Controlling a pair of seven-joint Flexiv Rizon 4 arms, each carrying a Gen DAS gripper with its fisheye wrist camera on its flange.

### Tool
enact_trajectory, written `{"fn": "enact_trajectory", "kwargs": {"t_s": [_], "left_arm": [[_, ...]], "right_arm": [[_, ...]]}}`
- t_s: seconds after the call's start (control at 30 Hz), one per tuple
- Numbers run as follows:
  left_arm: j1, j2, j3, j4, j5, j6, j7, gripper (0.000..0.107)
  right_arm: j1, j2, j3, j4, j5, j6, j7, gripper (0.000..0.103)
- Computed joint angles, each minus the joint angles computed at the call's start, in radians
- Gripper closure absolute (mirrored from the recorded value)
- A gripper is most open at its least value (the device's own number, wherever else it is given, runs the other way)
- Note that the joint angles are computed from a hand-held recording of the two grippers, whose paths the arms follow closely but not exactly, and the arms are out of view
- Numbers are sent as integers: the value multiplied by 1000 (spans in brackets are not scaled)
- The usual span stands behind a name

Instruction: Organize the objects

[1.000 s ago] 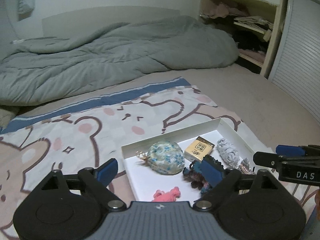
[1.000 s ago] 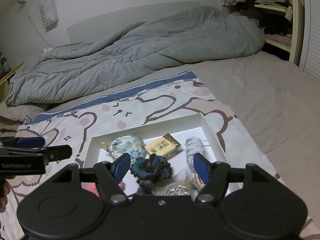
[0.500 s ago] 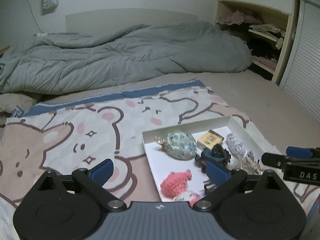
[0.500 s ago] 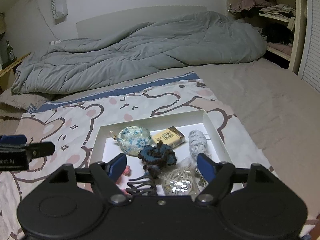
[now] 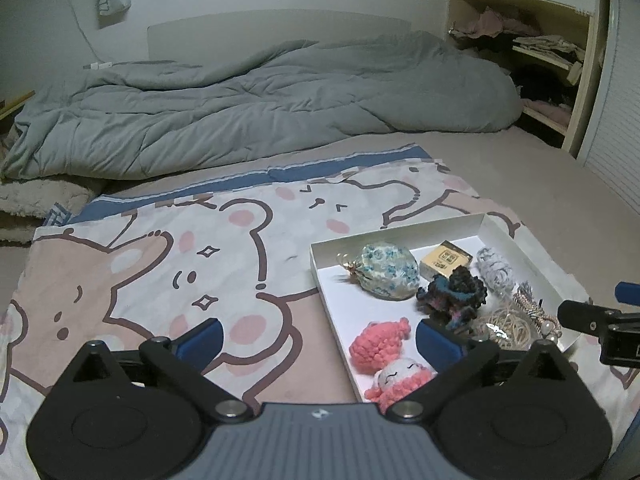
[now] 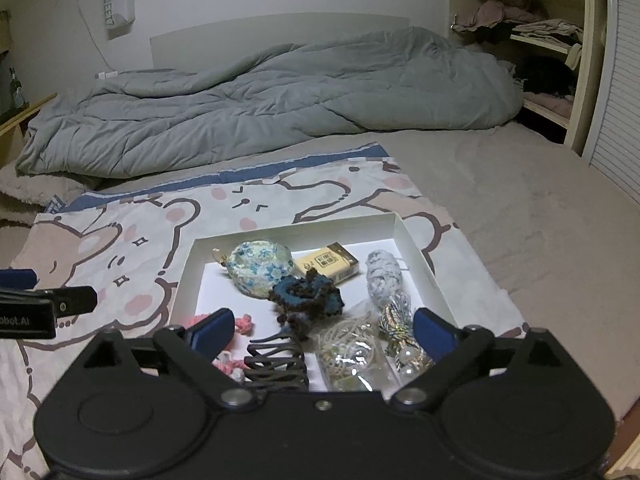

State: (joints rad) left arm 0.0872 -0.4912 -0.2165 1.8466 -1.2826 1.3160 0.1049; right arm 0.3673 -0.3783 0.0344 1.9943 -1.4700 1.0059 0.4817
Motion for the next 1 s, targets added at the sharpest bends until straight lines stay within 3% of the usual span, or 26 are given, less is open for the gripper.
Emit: {"fn": "enact_trajectory", "kwargs": {"t_s": [1.0], "left_arm": [[18,5,4,9,43,-19,-28,5]], "right_arm": [[16,4,5,4,26,-37,-5,0]]}}
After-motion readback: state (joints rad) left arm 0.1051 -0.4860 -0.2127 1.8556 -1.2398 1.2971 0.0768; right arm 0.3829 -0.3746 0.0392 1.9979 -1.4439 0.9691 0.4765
